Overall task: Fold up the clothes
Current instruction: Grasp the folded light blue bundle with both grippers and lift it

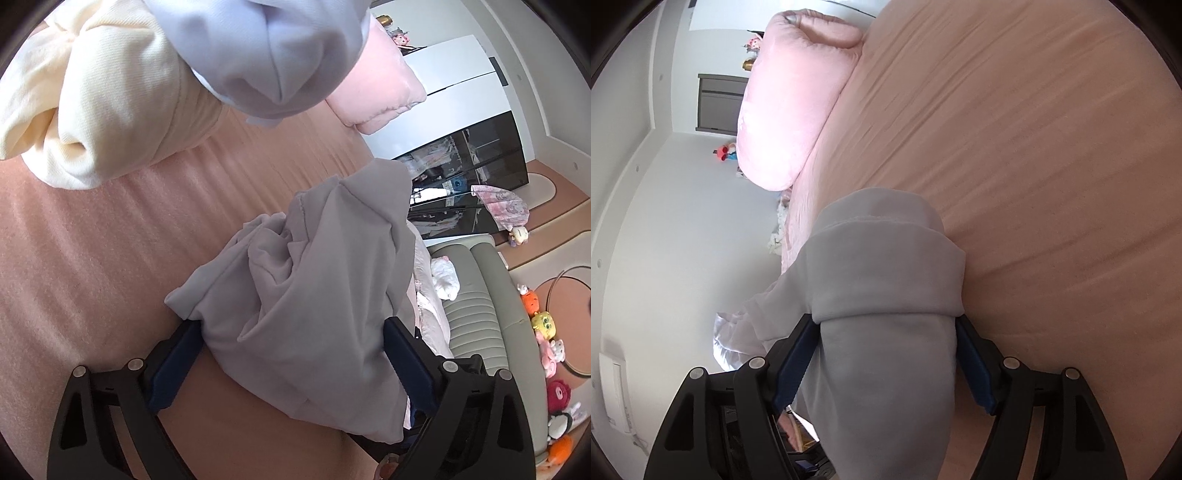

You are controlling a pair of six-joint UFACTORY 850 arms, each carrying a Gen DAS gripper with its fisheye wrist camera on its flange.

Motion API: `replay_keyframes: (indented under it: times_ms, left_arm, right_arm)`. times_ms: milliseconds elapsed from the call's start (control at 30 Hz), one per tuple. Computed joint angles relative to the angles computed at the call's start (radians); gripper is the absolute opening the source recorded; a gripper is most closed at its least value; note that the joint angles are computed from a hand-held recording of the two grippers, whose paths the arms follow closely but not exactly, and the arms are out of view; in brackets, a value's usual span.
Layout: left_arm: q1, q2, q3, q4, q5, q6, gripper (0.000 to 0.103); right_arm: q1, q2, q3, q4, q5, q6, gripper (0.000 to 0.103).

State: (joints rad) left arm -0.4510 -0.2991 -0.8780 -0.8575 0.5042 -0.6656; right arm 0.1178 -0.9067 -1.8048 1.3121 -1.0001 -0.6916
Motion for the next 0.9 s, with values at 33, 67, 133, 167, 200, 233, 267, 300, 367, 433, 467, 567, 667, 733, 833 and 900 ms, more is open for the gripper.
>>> replay_keyframes:
  times_ms: [33,67,133,167,200,233,267,300,367,433,467,567,667,733,833,900]
  left_arm:
    - [0.001,0.001,-0.004,-0.013,-0.012,0.015,0.089]
    - [0.005,-0.003,-0.015,-0.024,-0.030,0.033,0.086]
    - [0.011,-0.005,-0.028,-0.023,-0.057,0.041,0.066]
    - [0.012,-0.003,-0.022,0.018,-0.059,-0.012,0.061]
    - [0.015,-0.001,-0.017,0.050,-0.063,-0.065,0.057]
    - [0.008,0.013,0.009,0.069,-0.053,-0.109,0.054]
    - [-0.011,0.044,0.062,0.076,-0.027,-0.143,0.052]
    - [-0.013,0.050,0.072,0.095,-0.018,-0.175,0.050]
    - [-0.014,0.060,0.086,0.124,-0.007,-0.224,0.049]
    - [-0.014,0.067,0.096,0.146,0.000,-0.257,0.048]
    - [-0.014,0.070,0.099,0.157,0.001,-0.265,0.048]
    - [-0.013,0.078,0.092,0.164,-0.014,-0.246,0.047]
    - [-0.012,0.089,0.085,0.206,-0.017,-0.266,0.046]
    - [-0.010,0.095,0.076,0.245,-0.028,-0.283,0.046]
    - [-0.011,0.097,0.068,0.336,-0.020,-0.339,0.047]
    - [-0.008,0.090,0.055,0.407,-0.013,-0.390,0.047]
  right_arm:
    - [0.004,0.003,0.002,-0.007,0.012,-0.005,0.068]
    - [0.008,0.007,0.001,-0.022,0.023,-0.008,0.062]
    - [0.017,0.017,-0.002,-0.058,0.047,-0.019,0.056]
    - [0.022,0.026,0.003,-0.069,0.062,-0.033,0.051]
    - [0.027,0.036,0.008,-0.080,0.076,-0.047,0.049]
    - [0.035,0.048,0.013,-0.099,0.095,-0.064,0.048]
    - [0.046,0.063,0.017,-0.130,0.121,-0.083,0.046]
    - [0.056,0.077,0.024,-0.148,0.142,-0.101,0.045]
    - [0.075,0.111,0.052,-0.166,0.190,-0.158,0.044]
    - [0.085,0.132,0.073,-0.173,0.221,-0.191,0.044]
    - [0.086,0.137,0.080,-0.168,0.226,-0.200,0.044]
    - [0.073,0.137,0.088,-0.130,0.200,-0.211,0.043]
    - [0.050,0.148,0.109,-0.095,0.160,-0.215,0.043]
    - [0.038,0.162,0.126,-0.076,0.145,-0.220,0.043]
    - [0.019,0.207,0.168,-0.068,0.161,-0.254,0.043]
    - [0.011,0.235,0.185,-0.084,0.186,-0.274,0.043]
